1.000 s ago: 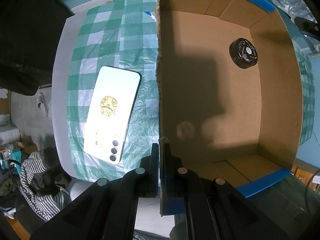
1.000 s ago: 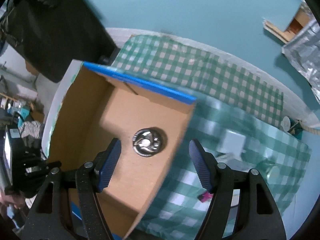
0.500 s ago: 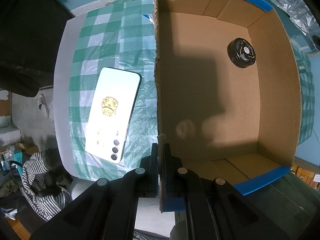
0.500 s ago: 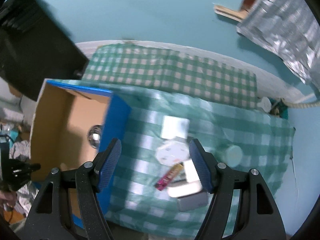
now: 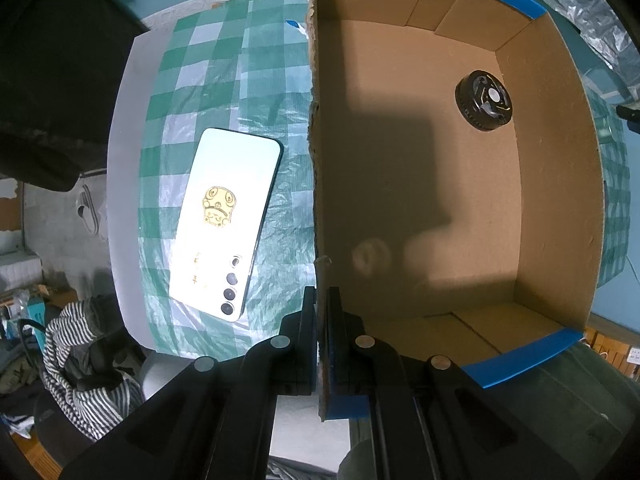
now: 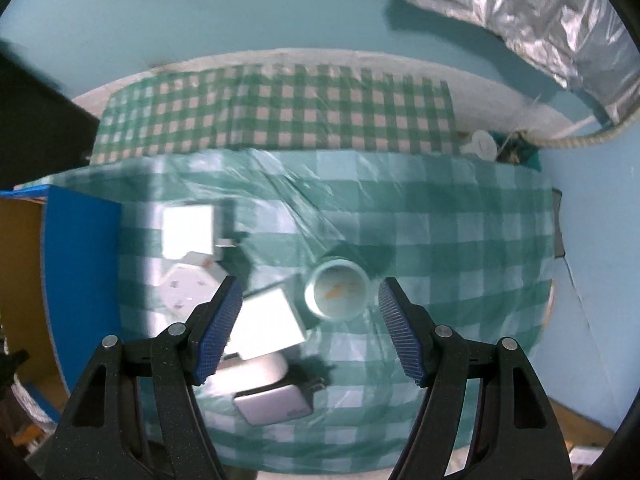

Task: Organize rigid objects
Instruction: 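Move the right tool back over the green metal tin and grasp it, then carry the green tin with the right gripper into the box beside the fan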

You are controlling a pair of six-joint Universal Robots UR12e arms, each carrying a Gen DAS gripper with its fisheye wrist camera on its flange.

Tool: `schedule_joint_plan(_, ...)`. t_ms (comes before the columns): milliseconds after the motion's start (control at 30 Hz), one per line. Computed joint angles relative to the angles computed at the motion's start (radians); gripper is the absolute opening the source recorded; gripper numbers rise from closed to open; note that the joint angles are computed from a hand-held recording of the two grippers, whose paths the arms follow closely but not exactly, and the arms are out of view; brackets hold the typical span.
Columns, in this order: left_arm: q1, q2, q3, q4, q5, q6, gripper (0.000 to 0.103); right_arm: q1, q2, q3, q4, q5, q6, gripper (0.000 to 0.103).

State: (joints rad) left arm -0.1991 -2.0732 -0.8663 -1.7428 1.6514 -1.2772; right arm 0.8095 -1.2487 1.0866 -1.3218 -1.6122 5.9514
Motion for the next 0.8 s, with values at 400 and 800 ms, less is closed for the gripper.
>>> schedule_joint_plan(400, 0.004, 0.010, -0.015, 0.017, -0.007, 0.006, 0.004, 0.002, -0.026, 0.120, -0.134, 0.043, -0.013, 0.071)
schedule_joint_plan(800, 0.001, 0.011, -0.016, 0.017, 0.000, 0.000, 0.004, 0.011, -0.031, 0.164, -0.192, 0.031, 0.014, 0.044)
